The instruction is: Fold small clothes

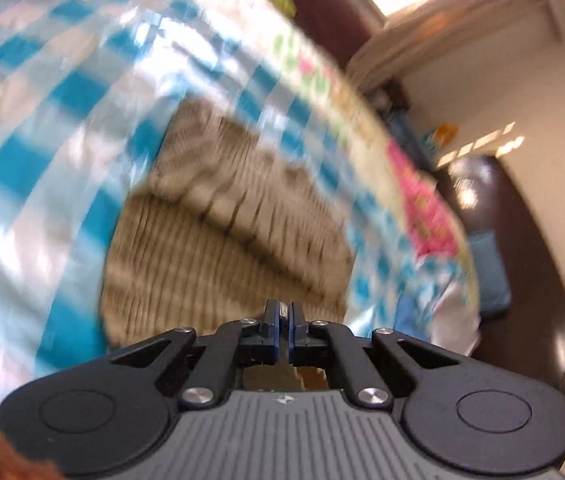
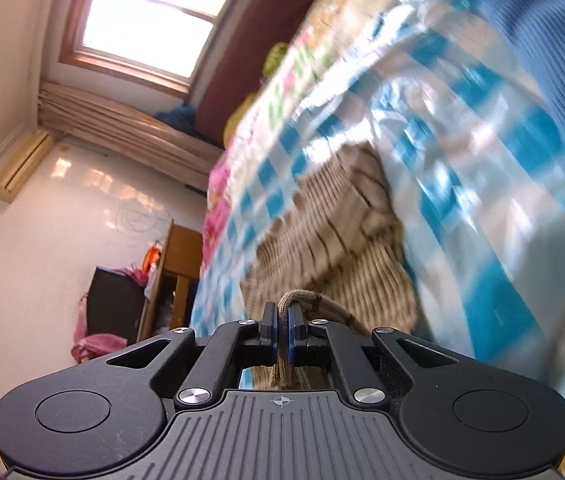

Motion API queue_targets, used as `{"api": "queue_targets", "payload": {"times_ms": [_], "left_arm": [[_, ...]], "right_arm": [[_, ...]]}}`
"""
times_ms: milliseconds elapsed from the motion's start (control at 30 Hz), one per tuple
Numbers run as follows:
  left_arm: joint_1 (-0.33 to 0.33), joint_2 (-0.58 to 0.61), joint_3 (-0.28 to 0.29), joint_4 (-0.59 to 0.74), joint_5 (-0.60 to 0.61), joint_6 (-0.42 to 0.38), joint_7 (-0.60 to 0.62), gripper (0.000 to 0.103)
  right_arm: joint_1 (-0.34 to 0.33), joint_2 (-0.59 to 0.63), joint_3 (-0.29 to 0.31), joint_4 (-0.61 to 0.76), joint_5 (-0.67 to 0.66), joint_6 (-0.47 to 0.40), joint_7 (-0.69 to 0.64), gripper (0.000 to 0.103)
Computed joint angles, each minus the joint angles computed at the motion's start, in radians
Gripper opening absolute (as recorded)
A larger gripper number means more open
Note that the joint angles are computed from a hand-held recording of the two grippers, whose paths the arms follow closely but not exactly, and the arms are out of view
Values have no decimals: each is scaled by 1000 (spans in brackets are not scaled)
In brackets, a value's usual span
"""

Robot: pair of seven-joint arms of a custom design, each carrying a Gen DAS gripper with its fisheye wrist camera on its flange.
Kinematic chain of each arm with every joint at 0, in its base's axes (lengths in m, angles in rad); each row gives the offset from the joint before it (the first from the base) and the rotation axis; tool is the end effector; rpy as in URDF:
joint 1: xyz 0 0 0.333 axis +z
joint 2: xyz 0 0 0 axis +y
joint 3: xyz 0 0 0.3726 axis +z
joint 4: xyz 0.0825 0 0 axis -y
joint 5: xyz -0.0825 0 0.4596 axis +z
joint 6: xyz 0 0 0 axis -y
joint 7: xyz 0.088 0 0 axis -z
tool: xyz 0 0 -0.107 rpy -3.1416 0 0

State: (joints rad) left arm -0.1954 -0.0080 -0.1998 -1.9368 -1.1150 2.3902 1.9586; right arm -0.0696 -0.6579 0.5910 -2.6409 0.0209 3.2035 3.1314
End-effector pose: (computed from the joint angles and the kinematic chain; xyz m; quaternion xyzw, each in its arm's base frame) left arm 0.6125 -0.2644 0.5703 0.5884 -0.6505 0.4473 0.1750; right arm 0.3738 0.2555 0.5637 -0.2588 0.7950 -0.0305 0.5478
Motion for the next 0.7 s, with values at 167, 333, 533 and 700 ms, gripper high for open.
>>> {"api": "queue_targets", "payload": {"times_ms": [167,333,533,700], "left_arm": [[13,147,-24,156,-91,83,67,7],[54,223,-68,244,-19,20,100,7],[26,205,-80,203,259,-100,160,11],[-9,226,-87,204,428,-126,163,16]], "right_arm": [[-163,141,56,122,-41,69,-72,5],[-307,288,141,239,-12,110,-150,1],[-139,339,18,243,-33,0,-263,6],[158,378,-221,225,-29,-130,-380,7]]}}
